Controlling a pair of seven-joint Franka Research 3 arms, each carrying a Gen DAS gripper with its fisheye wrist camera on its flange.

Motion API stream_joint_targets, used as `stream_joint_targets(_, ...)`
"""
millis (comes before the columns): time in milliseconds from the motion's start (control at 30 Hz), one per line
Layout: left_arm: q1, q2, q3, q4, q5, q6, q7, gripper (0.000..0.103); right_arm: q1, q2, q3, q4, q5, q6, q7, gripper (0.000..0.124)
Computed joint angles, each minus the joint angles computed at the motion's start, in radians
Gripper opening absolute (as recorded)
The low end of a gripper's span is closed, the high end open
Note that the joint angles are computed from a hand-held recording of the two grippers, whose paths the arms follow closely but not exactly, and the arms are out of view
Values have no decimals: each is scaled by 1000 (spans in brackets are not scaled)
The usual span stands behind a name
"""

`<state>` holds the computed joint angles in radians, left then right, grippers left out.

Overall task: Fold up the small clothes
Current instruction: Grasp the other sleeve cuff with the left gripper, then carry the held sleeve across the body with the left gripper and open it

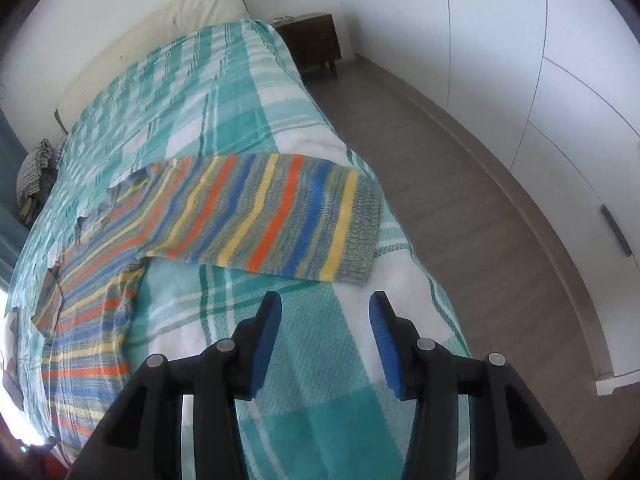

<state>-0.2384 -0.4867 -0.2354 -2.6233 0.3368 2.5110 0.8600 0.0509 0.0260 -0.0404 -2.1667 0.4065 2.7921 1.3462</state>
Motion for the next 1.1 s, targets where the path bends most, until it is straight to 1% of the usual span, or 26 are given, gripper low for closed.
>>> stream_joint_targets(67, -1, -61, 28, 5, 27, 56, 70, 101, 29, -105, 19, -103, 121, 46, -138, 60)
stream_joint_targets(133, 65, -70, 10, 57, 137, 121, 120, 102, 93, -183, 16, -181, 248, 72, -283, 63)
stream_joint_targets(200, 154, -19, -9, 131, 263, 210, 143, 102, 165, -219, 11, -229, 343, 101, -393, 63)
stream_joint_targets(233, 163, 30, 17, 172, 268, 248, 176, 102, 201, -222, 8, -242, 394, 119, -442, 63)
stream_joint_targets(267, 137, 97, 72, 219, 203, 273, 246, 102, 229, -218, 9, -250, 437, 138, -473, 63)
stream_joint_targets(300, 76, 175, 153, 275, 68, 265, 354, 102, 246, -213, 14, -258, 460, 139, -480, 63)
stream_joint_targets(333, 37, 251, 206, 332, -62, 239, 443, 102, 254, -204, 17, -253, 468, 115, -478, 63)
stream_joint_targets(367, 26, 320, 230, 382, -150, 214, 504, 101, 262, -198, 19, -249, 479, 97, -487, 63)
stream_joint_targets(400, 32, 377, 232, 421, -190, 194, 542, 100, 268, -197, 25, -253, 489, 97, -502, 63)
stream_joint_targets(433, 47, 432, 223, 453, -180, 183, 559, 98, 270, -194, 35, -256, 479, 103, -508, 63)
stream_joint_targets(467, 62, 478, 210, 480, -145, 165, 563, 93, 268, -193, 43, -260, 460, 112, -510, 63)
stream_joint_targets(500, 75, 519, 198, 504, -110, 141, 562, 83, 265, -199, 50, -272, 439, 122, -506, 63)
stream_joint_targets(533, 87, 556, 186, 527, -107, 111, 569, 79, 261, -201, 54, -281, 418, 128, -493, 63)
stream_joint_targets(567, 102, 592, 175, 555, -123, 73, 575, 73, 257, -203, 54, -289, 401, 126, -477, 63)
stream_joint_targets(600, 121, 619, 161, 574, -166, 47, 590, 64, 251, -206, 51, -294, 389, 116, -460, 63)
stream_joint_targets(633, 145, 628, 144, 573, -222, 51, 609, 60, 249, -207, 47, -297, 383, 112, -449, 63)
stream_joint_targets(667, 169, 622, 127, 557, -273, 74, 622, 47, 246, -208, 45, -301, 379, 112, -439, 63)
stream_joint_targets(700, 186, 612, 115, 546, -312, 88, 627, 11, 245, -207, 41, -300, 377, 114, -434, 63)
stream_joint_targets(733, 198, 600, 110, 543, -331, 82, 618, 5, 246, -205, 39, -299, 378, 117, -432, 63)
stream_joint_targets(767, 215, 574, 103, 525, -385, 101, 637, 4, 246, -202, 38, -298, 379, 120, -430, 63)
stream_joint_targets(800, 227, 536, 107, 494, -417, 143, 633, 4, 245, -199, 38, -295, 375, 122, -423, 63)
stream_joint_targets(867, 254, 457, 134, 437, -459, 205, 579, 4, 245, -193, 40, -290, 365, 121, -420, 63)
stream_joint_targets(900, 273, 418, 154, 408, -459, 234, 520, 4, 245, -194, 42, -292, 358, 121, -418, 63)
stream_joint_targets(967, 343, 357, 182, 361, -342, 260, 298, 4, 248, -195, 42, -295, 354, 122, -426, 63)
stream_joint_targets(1033, 437, 332, 186, 342, -161, 223, 40, 4, 252, -194, 41, -295, 353, 121, -434, 63)
stream_joint_targets(1100, 483, 334, 199, 329, -67, 148, -87, 3, 253, -187, 42, -288, 351, 111, -434, 63)
